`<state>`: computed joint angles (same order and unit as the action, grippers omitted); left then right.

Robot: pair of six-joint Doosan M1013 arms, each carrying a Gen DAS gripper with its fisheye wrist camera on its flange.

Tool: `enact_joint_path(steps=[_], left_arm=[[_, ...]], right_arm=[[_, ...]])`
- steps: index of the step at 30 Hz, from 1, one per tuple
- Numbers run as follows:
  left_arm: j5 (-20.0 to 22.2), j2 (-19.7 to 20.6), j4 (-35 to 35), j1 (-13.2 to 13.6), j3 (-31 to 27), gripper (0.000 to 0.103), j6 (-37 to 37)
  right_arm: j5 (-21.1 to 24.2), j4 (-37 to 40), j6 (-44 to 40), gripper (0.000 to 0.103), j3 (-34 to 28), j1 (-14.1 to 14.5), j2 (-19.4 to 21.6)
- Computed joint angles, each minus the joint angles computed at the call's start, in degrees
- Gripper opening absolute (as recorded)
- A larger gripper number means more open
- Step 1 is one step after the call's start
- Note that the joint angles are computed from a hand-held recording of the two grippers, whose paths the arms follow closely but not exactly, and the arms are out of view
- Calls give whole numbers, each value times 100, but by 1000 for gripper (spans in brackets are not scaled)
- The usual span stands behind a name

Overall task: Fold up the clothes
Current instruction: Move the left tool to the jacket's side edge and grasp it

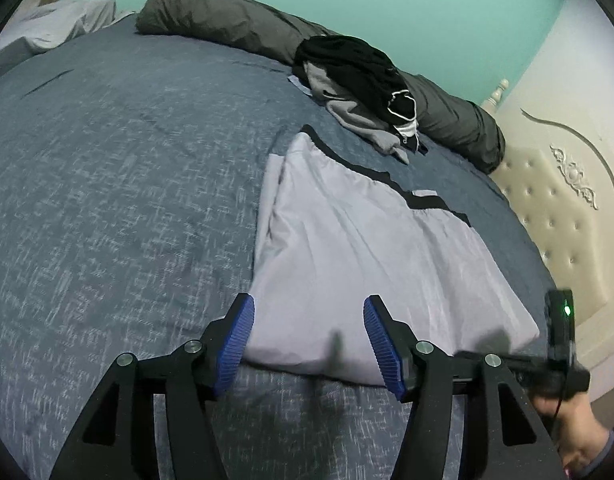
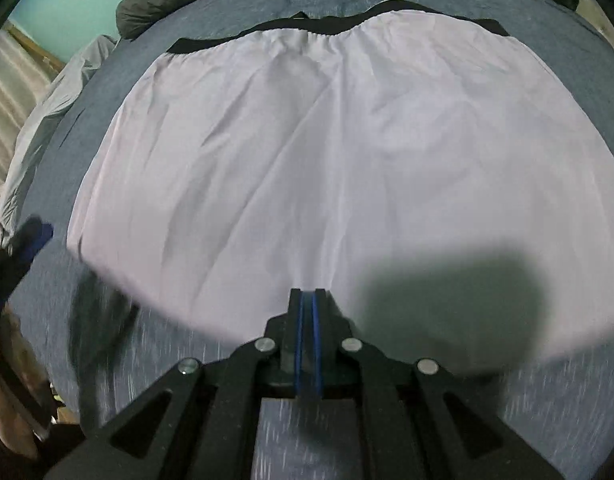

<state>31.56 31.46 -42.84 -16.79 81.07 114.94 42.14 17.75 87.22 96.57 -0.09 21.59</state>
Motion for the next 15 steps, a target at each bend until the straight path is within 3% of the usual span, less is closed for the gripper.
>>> enact_joint_path(steps=[6,8,15], left_arm=[[264,-13,-161,61,72,67,-93],[362,3,-155,64,82,72,-153],[691,215,-228,63,-28,72,-386]], right_arm=[[-58,330,-302,4,375,-47,-339],[-106,502,-426,4,489,-120,-468],[-251,686,-560,4,652,-425,-782]])
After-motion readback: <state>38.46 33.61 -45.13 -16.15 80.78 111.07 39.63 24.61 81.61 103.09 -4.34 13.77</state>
